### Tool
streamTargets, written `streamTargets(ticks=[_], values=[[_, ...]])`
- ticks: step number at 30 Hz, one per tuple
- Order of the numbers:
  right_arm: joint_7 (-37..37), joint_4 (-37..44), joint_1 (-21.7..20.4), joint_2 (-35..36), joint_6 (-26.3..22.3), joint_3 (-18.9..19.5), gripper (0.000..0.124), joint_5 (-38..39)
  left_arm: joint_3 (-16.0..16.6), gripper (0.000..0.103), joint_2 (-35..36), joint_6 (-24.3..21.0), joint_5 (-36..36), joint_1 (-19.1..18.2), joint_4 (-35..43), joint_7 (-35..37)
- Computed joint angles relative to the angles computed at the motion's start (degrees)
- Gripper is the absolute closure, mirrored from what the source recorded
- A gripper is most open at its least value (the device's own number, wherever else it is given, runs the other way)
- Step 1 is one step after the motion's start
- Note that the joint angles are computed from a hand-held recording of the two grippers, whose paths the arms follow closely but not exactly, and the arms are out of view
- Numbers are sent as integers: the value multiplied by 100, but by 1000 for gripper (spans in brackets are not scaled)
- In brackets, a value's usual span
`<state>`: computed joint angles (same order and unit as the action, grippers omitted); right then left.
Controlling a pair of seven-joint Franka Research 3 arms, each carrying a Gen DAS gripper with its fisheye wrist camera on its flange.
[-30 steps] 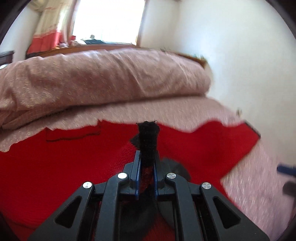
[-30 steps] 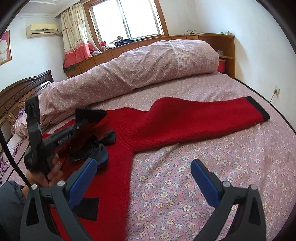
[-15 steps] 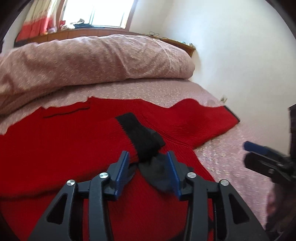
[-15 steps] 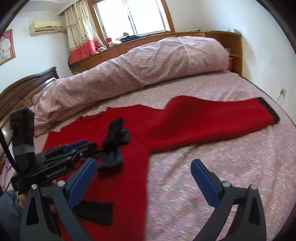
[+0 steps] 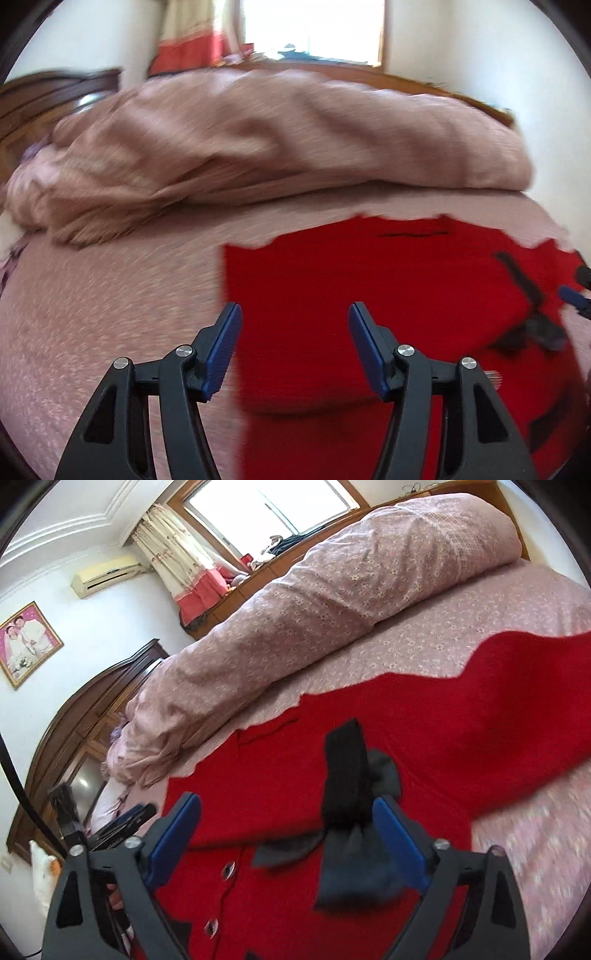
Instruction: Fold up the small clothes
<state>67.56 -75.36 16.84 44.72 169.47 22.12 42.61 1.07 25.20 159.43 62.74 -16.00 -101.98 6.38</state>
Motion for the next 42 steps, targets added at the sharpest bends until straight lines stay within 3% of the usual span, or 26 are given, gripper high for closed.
streamTargets(ticks=[1, 3, 4, 5, 7, 12, 14, 16, 19, 28, 32, 35, 39, 42], values=[[278, 247, 232, 155, -73, -319, 34, -216, 4, 49, 53, -13, -117, 78, -11, 13], [1028, 700, 684, 449, -275, -996, 59, -724, -91, 49, 213, -117, -579, 265, 24, 290], [1408, 890, 839, 576, -412, -1264, 83, -948, -163, 49, 297, 31, -857, 399, -3, 432], [1662, 1037, 926, 683, -525, -1421, 95, -1128, -194, 49, 339, 245, -1055, 486, -66, 527], [1888, 1206, 991, 841, -673, -1543, 95, -1432, -152, 49, 429, 738, -1350, 559, -173, 549], [2305, 1059, 1036, 749, -654, -1642, 92, -1962, 194, 51, 444, 1218, -1597, 306, -309, 624], [2214, 1034, 901, 748, -688, -1425, 93, -2038, 245, 78, 431, 1329, -1692, 258, -365, 755], [1961, 951, 762, 717, -614, -1172, 106, -2036, 364, 86, 421, 1229, -1786, 122, -337, 796], [2054, 805, 844, 583, -638, -1282, 110, -2117, 512, 96, 470, 983, -1756, -36, -190, 778], [2205, 680, 963, 482, -750, -1426, 110, -2322, 486, 95, 423, 710, -1556, 7, -172, 797], [2315, 661, 922, 469, -834, -1418, 107, -2331, 591, 95, 121, 561, -1134, -178, -392, 374], [2518, 368, 956, 277, -568, -1535, 101, -2352, 569, 93, -156, 312, -667, -297, -555, -110], [2159, -138, 425, -11, -187, -948, 99, -1905, 370, 89, -286, -156, -143, -494, -429, -714], [1850, -534, 62, -263, 65, -619, 98, -1509, 15, 83, -31, -598, -202, -522, 73, -683]])
